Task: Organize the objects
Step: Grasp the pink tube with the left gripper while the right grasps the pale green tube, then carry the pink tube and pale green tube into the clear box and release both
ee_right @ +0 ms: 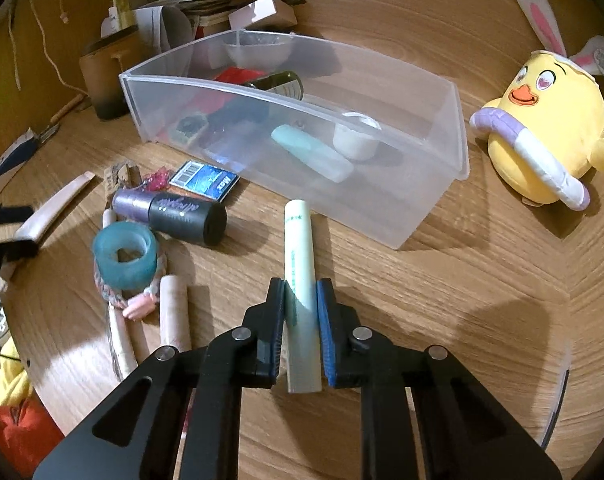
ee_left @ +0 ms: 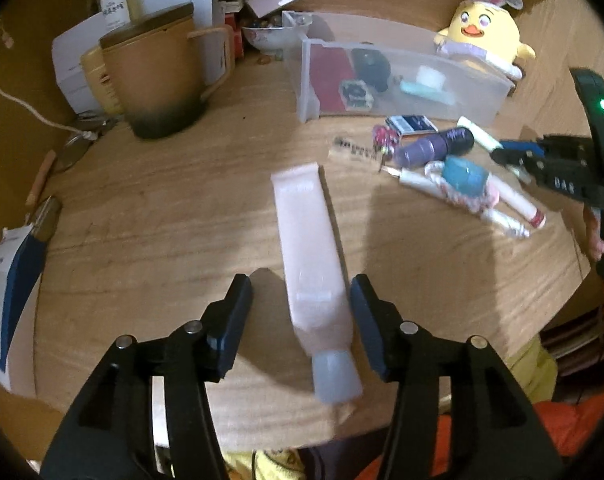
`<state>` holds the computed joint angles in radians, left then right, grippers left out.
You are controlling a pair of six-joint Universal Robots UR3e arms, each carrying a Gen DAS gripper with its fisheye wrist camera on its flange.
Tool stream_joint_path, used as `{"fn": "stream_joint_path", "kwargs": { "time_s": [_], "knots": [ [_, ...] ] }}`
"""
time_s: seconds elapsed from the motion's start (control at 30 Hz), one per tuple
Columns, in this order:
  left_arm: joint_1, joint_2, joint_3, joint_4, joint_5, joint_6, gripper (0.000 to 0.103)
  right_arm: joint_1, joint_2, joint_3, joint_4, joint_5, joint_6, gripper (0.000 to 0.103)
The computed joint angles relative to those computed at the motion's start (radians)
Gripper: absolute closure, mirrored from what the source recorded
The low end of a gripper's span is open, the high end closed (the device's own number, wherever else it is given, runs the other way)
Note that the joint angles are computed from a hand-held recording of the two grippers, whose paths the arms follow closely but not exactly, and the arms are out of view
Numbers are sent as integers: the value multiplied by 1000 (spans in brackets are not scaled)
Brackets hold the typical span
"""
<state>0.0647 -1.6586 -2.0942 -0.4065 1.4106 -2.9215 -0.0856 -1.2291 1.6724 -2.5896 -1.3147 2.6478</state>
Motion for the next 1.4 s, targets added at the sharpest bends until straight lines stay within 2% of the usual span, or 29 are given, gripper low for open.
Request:
{"fn": "stream_joint_path", "kwargs": {
  "time_s": [0.1, 0.17, 0.23, 0.27, 0.4, 0.6, 1.0, 1.2, 1.4],
  "knots": [
    [-3, 39, -55, 28, 13, -5, 51, -2, 2, 12, -26, 7, 16, 88],
    [-10, 49, -80, 60, 18, -15, 59, -2, 4, 21, -49, 8, 30, 88],
    [-25, 46, -92, 93, 26, -19, 80, 2, 4, 35, -74, 3, 46, 88],
    [-32, 39, -90, 103, 29, -24, 82, 5, 2, 44, -88, -2, 56, 89],
    [-64, 7, -84, 164, 82, -62, 82, -5, -23, 94, -127, 5, 74, 89],
    [-45, 47, -110, 236, 88, -96, 82, -66, -116, 210, -175, 60, 103, 89],
    [-26, 79, -21, 284, -4, -162, 82, -167, -297, 310, -202, 207, 153, 89],
    [-48, 28, 96, 285, -18, -168, 82, -193, -349, 293, -215, 265, 193, 89],
    [-78, -75, 244, 292, -4, -171, 82, -167, -305, 205, -246, 259, 265, 89]
  ]
}}
